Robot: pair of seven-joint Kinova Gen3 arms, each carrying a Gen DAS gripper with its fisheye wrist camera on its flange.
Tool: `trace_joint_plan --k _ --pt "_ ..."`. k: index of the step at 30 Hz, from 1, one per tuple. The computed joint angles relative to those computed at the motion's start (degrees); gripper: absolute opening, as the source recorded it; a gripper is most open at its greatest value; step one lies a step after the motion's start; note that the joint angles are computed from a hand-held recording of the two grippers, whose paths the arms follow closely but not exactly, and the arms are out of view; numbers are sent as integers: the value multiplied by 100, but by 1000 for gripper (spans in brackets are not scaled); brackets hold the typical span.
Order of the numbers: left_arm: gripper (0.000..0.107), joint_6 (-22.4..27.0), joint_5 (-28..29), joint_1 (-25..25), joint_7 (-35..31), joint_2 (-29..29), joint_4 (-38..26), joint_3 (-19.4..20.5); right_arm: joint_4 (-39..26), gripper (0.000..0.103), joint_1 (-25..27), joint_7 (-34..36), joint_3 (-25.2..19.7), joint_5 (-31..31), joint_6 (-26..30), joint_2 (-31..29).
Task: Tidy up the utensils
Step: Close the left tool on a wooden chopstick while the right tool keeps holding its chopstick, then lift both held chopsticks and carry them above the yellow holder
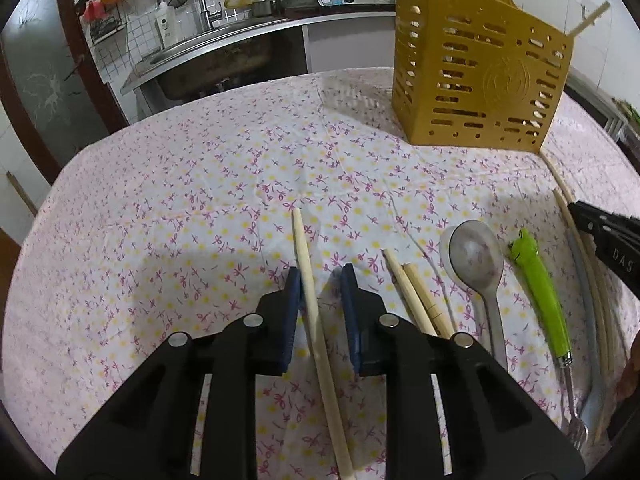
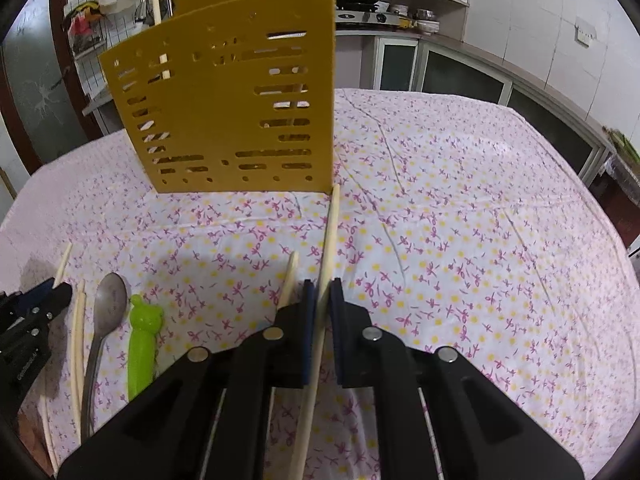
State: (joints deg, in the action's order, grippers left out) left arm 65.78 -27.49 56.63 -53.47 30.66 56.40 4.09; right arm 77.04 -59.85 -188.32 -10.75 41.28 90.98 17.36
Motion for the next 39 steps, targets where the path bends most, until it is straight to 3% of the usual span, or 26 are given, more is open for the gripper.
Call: trace_joint_plan --k 3,8,11,13,19,23,28,33,36,39 --pt "20 60 122 -52 26 38 -111 30 -146 9 77 115 33 -121 30 34" --pt "20 40 243 -116 5 17 -106 33 238 8 3 -276 -12 94 -234 -154" --pt "19 -281 297 -185 125 -138 202 35 699 8 -14 -791 -117 297 -586 -453" --pt "7 -597 297 -249 208 -298 517 55 1028 7 -46 -1197 -243 540 -742 -675" --pt "5 -1167 1078 -956 21 -632 996 370 1239 6 -163 -1771 -650 1230 -361 -863" --pt "4 -1504 1502 -1263 -164 -821 1261 512 1364 6 -69 -1908 -748 1273 -556 -942" --pt "4 -2108 1267 -1160 16 -1147 1638 455 1672 6 -64 -2367 -912 1705 -739 -1071" --pt "4 -2803 1211 -1219 176 -1457 2058 505 1835 6 -317 -2720 -1077 2401 -394 -1064" --pt "5 -3243 1054 -1182 261 -1607 2249 506 1660 6 -493 -2523 -1081 2659 -12 -889" --pt "4 -3408 895 -1135 318 -1672 2282 541 1553 6 -559 -2363 -1022 2698 0 -832"
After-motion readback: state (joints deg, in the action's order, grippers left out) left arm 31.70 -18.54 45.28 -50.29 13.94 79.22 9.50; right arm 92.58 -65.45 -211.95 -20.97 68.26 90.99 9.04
